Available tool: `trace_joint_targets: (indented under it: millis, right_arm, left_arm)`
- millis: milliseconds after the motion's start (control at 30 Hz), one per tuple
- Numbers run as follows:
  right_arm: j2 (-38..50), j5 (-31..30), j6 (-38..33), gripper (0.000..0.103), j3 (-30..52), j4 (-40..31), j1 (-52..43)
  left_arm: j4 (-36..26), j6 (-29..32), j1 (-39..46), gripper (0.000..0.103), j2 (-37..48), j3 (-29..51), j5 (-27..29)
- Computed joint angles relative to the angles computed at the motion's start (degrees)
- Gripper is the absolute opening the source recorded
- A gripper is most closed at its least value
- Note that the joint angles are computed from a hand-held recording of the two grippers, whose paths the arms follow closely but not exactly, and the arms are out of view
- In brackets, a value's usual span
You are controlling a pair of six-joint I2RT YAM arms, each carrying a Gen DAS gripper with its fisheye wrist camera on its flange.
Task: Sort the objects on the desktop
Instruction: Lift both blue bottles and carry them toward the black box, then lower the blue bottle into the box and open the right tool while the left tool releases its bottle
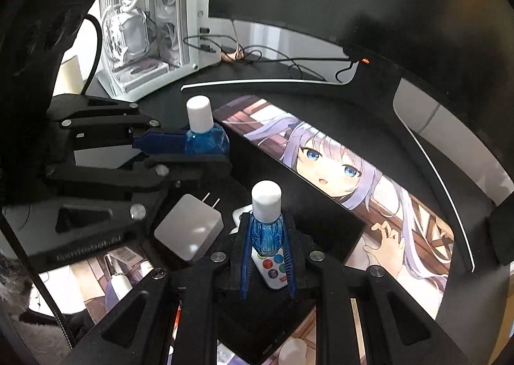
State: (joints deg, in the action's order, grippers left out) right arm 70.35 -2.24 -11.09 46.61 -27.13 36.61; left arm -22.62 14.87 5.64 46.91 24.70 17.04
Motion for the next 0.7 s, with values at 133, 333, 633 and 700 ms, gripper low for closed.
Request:
trace_joint_targets:
  millis: [133, 333, 633, 700]
  right_arm:
    - [3.14, 0.51, -0.15, 0.017, 1.38, -0.51, -0.16]
    - [6.15, 1.17, -1.07, 0.017, 3.00, -1.21, -0.51]
    - [8.12, 2.44, -1.62, 0.017, 3.64, -1.33, -0.08]
    - [8.22, 2.73, -1.90, 0.017, 3.47, -0.93, 0.14]
  left_arm:
    - [2.13, -0.78, -1.48, 0.015, 2.46, -0.15, -1.71]
    - [3.87, -0.84, -2.48, 0.015, 5.10, -0.19, -3.02]
    - [4.89, -0.57, -1.64, 0.015, 7.05, -0.49, -2.03]
    - [4.86, -0.62, -1.71, 0.015, 7.27, -0.34, -2.10]
